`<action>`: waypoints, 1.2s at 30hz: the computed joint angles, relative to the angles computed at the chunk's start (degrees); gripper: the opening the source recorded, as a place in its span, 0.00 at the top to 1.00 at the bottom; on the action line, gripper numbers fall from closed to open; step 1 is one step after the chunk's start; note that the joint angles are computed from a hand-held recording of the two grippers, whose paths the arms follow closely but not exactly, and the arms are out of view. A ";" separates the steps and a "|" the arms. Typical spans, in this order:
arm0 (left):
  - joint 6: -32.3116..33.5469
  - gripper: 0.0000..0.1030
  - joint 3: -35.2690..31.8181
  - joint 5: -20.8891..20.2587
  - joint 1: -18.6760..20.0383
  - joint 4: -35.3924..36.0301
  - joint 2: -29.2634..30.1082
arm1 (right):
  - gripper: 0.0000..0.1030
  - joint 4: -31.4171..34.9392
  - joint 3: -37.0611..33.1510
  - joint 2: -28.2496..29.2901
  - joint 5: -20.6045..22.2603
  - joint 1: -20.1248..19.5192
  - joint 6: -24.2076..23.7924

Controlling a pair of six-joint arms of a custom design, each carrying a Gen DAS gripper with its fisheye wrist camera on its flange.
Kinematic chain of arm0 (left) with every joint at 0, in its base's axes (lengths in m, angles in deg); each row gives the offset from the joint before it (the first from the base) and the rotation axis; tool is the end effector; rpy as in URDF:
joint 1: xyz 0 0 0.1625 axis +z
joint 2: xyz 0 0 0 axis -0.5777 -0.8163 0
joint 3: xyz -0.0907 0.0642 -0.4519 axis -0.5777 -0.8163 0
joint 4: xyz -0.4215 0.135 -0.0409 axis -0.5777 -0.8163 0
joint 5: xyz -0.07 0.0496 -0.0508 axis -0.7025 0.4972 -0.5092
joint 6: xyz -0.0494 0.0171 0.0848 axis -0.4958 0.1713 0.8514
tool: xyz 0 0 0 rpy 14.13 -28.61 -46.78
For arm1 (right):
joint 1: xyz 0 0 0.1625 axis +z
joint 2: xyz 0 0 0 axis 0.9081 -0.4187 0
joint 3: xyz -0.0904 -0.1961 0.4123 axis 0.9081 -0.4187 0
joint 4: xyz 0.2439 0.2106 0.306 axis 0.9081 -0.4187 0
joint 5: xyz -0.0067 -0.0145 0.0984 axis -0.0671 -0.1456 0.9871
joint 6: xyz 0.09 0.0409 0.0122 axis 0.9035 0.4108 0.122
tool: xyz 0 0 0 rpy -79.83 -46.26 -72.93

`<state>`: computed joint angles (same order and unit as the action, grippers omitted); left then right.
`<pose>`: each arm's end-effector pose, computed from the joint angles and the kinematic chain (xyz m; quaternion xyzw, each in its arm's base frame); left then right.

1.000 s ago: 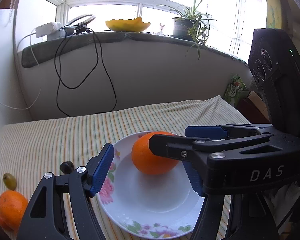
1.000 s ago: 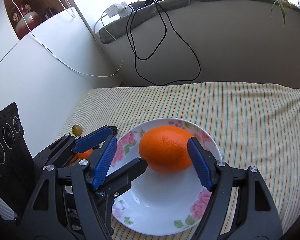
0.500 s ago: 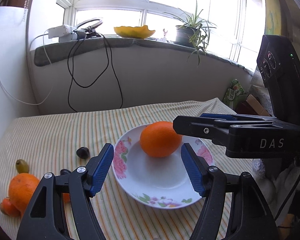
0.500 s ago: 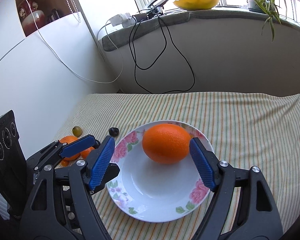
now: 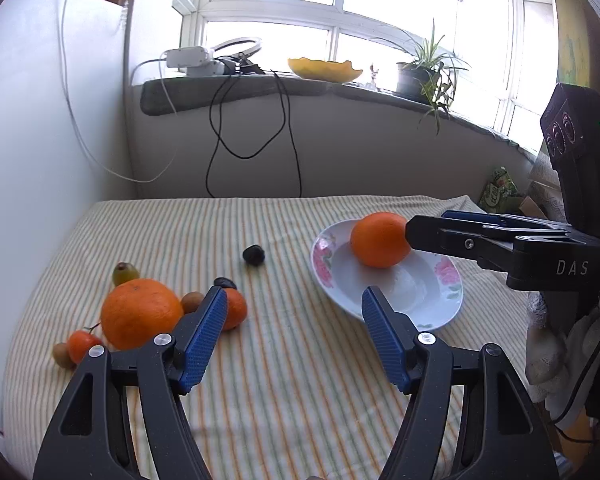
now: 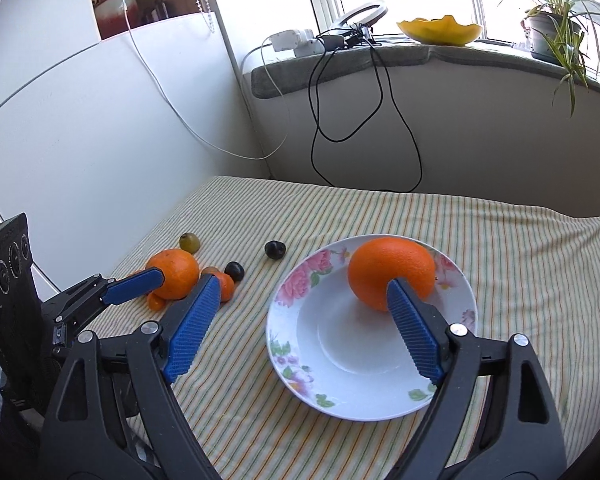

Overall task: Organize fruits
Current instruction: 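Open the right tool, release the orange, and withdraw, then move the right tool to the second large orange and grasp it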

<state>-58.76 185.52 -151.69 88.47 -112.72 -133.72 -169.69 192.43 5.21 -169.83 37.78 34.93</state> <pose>-0.2330 -0.5901 0.1676 0.4205 0.8539 -0.2780 0.1297 0.2090 -0.5348 0.2005 0.1179 -0.8643 0.4194 0.2514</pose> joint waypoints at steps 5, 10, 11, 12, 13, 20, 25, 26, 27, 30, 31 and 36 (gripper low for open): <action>-0.59 0.33 2.32 2.74 1.24 -0.77 -2.78 | 0.14 1.90 -0.35 1.34 1.01 0.96 -0.98; -0.88 0.33 3.62 5.03 2.49 -1.39 -4.71 | 0.14 3.89 -1.50 2.94 2.22 1.57 -1.44; -1.07 0.33 3.75 5.26 2.81 -1.42 -5.02 | 0.14 4.44 -1.86 3.33 2.28 1.72 -1.60; -1.25 0.33 3.88 5.53 3.13 -1.46 -5.31 | 0.14 4.80 -2.25 3.77 2.26 1.86 -1.85; -1.41 0.33 4.03 5.79 3.43 -1.53 -5.59 | 0.14 5.01 -2.57 4.20 2.29 2.01 -2.12; -2.29 0.33 3.75 7.14 5.84 -1.05 -6.63 | 0.14 7.86 -5.05 6.71 2.85 2.43 -2.13; -3.13 0.35 2.43 6.86 7.80 -0.20 -6.62 | 0.14 9.88 -6.84 8.27 3.10 2.41 -1.60; -3.30 0.37 2.12 6.96 8.05 -0.03 -6.49 | 0.14 10.42 -7.22 8.54 3.22 2.38 -1.48; -3.40 0.37 1.92 6.89 8.35 0.01 -6.50 | 0.15 10.86 -7.63 8.87 3.12 2.39 -1.41; -3.22 0.38 1.11 5.54 9.14 0.46 -6.45 | 0.20 11.97 -8.75 9.72 3.45 2.32 -1.16; -3.02 0.38 0.83 5.44 9.29 0.43 -6.29 | 0.20 12.56 -9.20 9.95 3.79 2.22 -0.99; -2.55 0.41 -0.77 4.09 10.01 1.13 -5.43 | 0.28 16.40 -11.74 11.16 5.25 1.82 -0.17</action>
<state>-61.31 184.75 -147.60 98.48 -111.58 -139.15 -153.29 180.68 16.36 -164.58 39.61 34.76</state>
